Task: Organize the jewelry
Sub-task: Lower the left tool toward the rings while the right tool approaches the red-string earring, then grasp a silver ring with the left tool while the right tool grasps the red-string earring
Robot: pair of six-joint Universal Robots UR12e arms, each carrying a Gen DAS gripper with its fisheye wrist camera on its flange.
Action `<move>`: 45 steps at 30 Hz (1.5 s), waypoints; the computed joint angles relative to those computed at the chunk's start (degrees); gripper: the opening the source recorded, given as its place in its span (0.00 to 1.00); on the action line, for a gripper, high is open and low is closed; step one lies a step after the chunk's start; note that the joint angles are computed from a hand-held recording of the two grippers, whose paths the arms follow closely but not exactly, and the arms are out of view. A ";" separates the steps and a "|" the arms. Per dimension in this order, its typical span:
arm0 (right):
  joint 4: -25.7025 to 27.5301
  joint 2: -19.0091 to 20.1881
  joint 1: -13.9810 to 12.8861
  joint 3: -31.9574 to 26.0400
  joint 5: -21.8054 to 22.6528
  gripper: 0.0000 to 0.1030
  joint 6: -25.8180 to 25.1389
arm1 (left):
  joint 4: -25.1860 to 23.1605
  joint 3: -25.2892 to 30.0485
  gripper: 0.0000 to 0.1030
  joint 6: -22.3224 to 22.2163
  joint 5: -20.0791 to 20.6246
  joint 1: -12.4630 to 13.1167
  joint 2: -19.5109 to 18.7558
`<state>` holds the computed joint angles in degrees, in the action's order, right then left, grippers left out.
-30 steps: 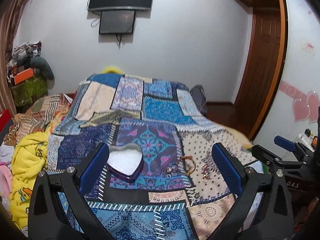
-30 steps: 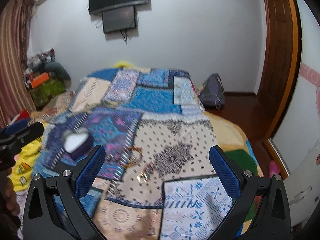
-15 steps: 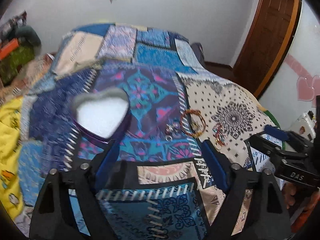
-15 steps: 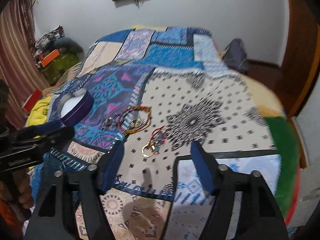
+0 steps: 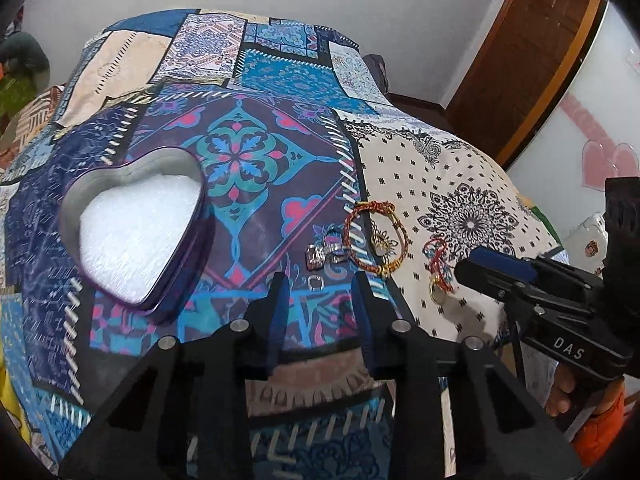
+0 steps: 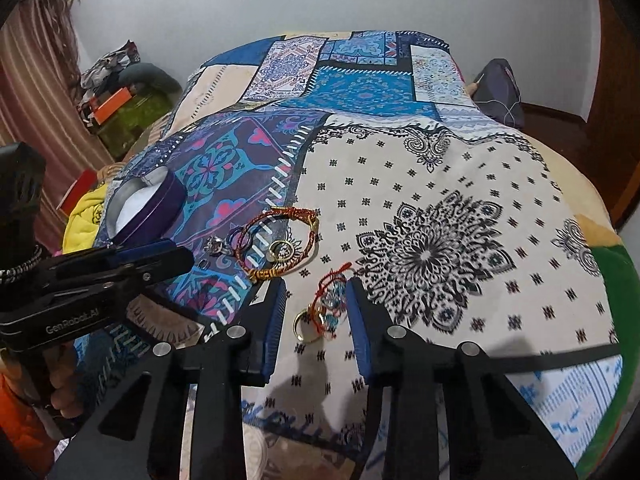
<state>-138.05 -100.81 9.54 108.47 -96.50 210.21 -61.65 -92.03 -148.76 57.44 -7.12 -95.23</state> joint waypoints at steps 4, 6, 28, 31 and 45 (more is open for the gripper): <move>0.12 0.42 -0.53 -0.27 0.37 0.27 -0.50 | 1.50 0.60 0.30 -0.40 1.70 -1.02 -1.07; 0.64 0.68 -0.89 -0.48 0.79 0.27 -0.56 | 1.88 0.96 0.30 -0.61 2.48 -1.47 -1.58; -1.74 -1.23 -1.25 -0.05 -1.18 0.04 2.65 | 4.86 0.68 0.11 -2.18 1.53 -1.72 -2.05; -1.72 -1.82 -0.48 -0.75 -3.35 0.03 2.18 | 4.79 0.48 0.11 -2.58 0.79 -1.14 -1.52; 8.91 -0.28 0.47 -3.27 -2.81 0.16 0.19 | 7.46 -2.07 0.11 -2.36 -0.85 2.51 2.72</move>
